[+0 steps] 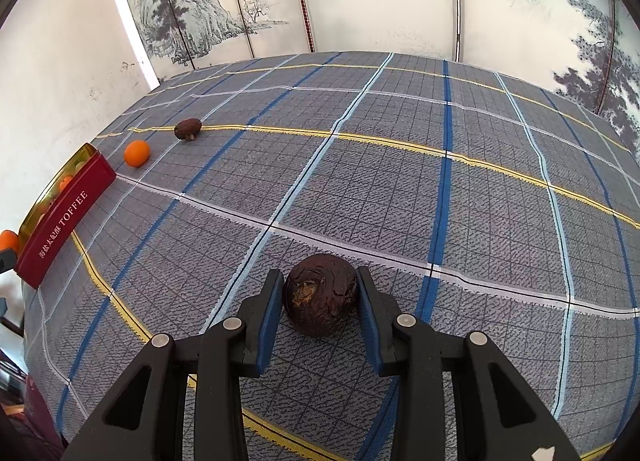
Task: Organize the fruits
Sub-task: 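Hold the orange in the left gripper and move it toward the tin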
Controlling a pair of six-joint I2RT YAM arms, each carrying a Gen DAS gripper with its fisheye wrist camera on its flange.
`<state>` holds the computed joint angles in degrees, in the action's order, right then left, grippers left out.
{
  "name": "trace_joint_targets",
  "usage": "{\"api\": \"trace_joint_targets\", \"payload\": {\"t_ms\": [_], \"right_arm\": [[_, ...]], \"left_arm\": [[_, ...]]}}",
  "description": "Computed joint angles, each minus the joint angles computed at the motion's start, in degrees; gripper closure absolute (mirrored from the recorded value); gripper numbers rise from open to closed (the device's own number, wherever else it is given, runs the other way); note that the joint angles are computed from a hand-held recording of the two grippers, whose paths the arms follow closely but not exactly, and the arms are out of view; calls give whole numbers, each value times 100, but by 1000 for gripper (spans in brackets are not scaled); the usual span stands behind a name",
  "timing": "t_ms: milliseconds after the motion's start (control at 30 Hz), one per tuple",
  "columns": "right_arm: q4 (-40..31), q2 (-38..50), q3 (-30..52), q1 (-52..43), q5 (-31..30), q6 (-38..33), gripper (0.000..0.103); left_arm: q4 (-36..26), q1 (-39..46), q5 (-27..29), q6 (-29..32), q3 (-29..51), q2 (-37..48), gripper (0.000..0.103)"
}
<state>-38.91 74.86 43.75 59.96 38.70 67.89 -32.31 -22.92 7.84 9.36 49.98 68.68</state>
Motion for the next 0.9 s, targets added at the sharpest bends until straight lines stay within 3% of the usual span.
{"api": "trace_joint_targets", "payload": {"t_ms": [900], "right_arm": [[-80,94,69,22,20,18,69]], "left_arm": [[147,189,-83,181,-155,-111,67]]}}
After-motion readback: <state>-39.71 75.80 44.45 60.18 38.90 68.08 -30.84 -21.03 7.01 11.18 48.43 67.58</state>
